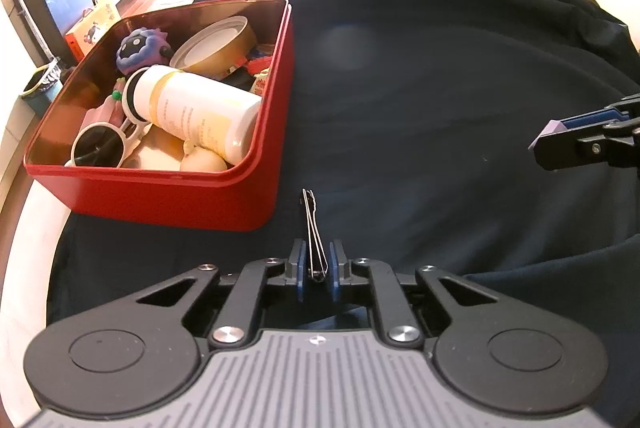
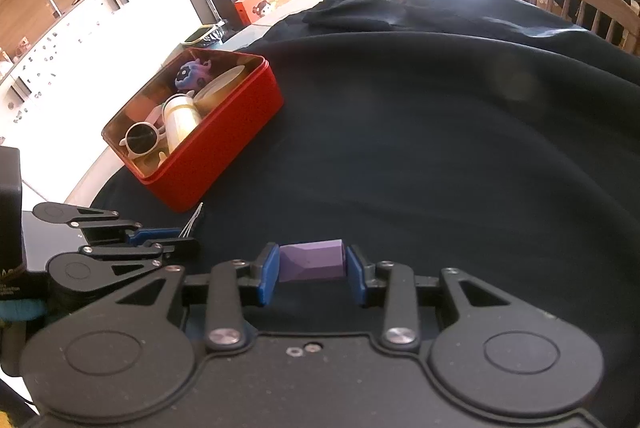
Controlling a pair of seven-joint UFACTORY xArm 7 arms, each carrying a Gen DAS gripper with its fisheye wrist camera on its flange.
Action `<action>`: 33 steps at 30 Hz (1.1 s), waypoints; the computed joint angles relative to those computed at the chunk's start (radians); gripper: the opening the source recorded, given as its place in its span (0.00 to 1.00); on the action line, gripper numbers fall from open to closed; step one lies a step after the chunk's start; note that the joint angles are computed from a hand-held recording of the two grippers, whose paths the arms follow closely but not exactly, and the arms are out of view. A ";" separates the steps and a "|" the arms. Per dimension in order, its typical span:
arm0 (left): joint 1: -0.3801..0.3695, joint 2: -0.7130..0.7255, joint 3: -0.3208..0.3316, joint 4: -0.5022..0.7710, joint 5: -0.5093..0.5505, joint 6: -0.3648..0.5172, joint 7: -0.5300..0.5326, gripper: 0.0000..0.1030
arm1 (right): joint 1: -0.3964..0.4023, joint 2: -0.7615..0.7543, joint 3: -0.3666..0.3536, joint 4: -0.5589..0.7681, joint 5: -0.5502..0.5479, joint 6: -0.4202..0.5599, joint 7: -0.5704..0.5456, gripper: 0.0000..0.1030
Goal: Organize rigid objects
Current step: 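Carry the eraser in the right tool while the left tool carries the clipper to the tin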
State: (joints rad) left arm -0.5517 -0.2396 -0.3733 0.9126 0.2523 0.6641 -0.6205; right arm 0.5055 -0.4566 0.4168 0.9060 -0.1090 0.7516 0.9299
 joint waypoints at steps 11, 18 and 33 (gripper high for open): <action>-0.018 -0.056 0.057 -0.012 -0.143 -0.070 0.189 0.11 | -0.016 0.035 0.040 0.075 -0.059 0.039 0.060 0.35; -0.022 -0.090 0.103 -0.024 -0.263 -0.115 0.347 0.07 | -0.026 0.122 0.076 0.185 -0.153 0.081 0.139 0.35; -0.029 -0.120 0.122 -0.071 -0.407 -0.066 0.726 0.10 | 0.074 0.247 0.044 0.290 -0.268 0.170 0.299 0.35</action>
State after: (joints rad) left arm -0.5807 -0.3600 -0.2518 0.8419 -0.1544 0.5979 0.1057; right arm 0.5792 -0.2094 0.4605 1.1959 -0.3771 0.9220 1.2289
